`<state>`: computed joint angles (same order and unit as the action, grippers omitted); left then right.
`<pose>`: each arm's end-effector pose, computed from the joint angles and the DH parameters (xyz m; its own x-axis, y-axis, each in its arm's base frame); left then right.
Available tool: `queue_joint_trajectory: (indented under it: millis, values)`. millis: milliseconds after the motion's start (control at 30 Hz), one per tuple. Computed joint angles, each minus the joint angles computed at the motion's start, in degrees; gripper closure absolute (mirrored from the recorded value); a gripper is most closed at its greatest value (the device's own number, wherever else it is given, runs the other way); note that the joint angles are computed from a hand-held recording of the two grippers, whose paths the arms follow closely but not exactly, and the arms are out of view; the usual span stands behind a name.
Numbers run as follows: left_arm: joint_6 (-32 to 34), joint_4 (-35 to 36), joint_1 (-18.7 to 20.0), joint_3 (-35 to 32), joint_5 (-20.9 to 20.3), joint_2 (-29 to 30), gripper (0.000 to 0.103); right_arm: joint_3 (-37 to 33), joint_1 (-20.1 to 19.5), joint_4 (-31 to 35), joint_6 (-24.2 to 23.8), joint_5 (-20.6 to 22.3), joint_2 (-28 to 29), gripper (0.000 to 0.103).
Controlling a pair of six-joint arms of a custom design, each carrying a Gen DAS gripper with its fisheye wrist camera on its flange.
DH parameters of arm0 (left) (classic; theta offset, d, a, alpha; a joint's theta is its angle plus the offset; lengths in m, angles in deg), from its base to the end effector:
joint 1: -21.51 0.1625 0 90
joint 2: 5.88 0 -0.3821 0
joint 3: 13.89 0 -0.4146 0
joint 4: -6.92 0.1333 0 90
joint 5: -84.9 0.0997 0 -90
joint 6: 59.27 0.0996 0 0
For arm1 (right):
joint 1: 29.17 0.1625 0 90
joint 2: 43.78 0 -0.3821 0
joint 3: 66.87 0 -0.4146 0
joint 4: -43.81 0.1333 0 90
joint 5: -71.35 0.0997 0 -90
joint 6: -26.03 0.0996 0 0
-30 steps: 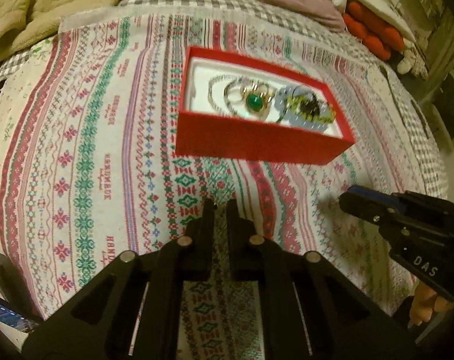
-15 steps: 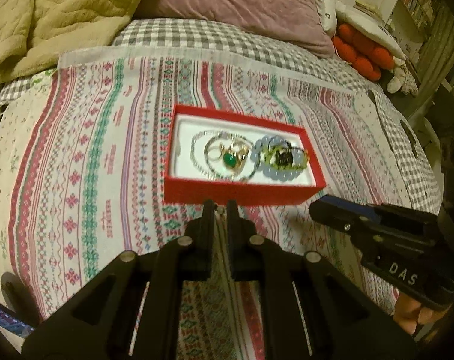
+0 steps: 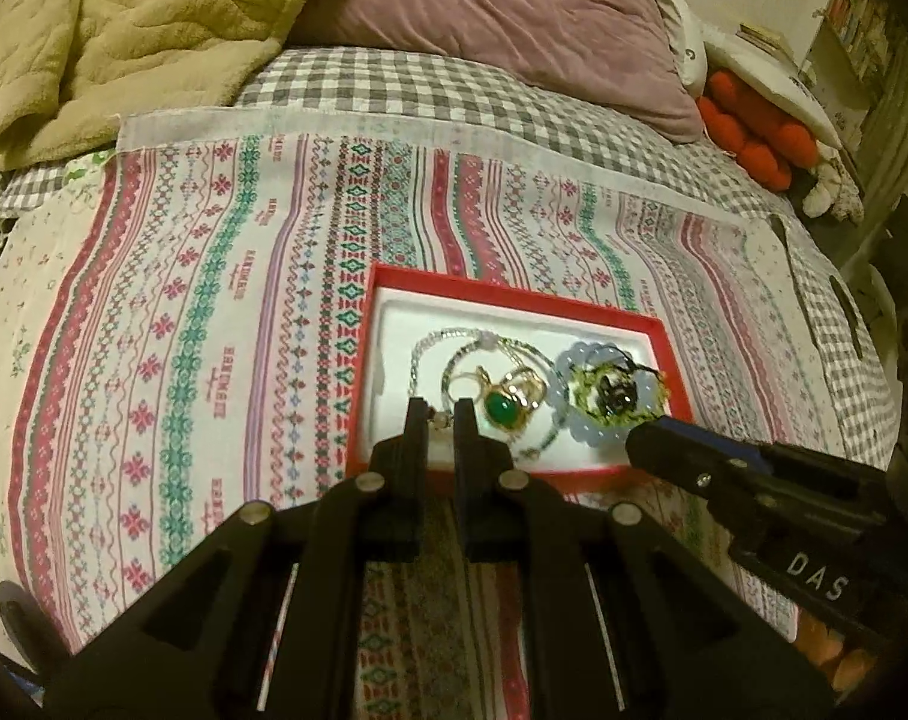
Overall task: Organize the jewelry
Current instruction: 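Carry both small earrings over the red box with both tools, then open both tools to drop the earrings into the red box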
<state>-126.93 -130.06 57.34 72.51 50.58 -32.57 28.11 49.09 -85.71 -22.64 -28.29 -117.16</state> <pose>-0.3890 -0.5467 -0.1006 -0.8008 -0.3139 -0.5100 0.1318 0.7384 -0.6614 -0.0119 -0.6306 0.3133 -0.7759 -0.5338 0.3363 -0.5891 0.8037 -0.0835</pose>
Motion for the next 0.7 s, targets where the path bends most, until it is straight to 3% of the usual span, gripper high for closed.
queue_joint_trajectory:
  millis: [467,533,700]
  values:
    - [-0.91,2.93,0.82,-1.65,0.68,0.78,0.093,-1.26,0.15,-3.35,1.11,-1.81,3.17,0.091]
    - [-1.40,3.08,0.71,-1.44,0.62,0.56,0.091,-1.24,0.15,-3.55,0.97,-1.61,2.95,0.086]
    - [-2.80,4.90,-0.15,-1.22,0.93,-0.02,0.077,-0.99,0.24,-2.89,0.29,-0.88,1.76,0.085]
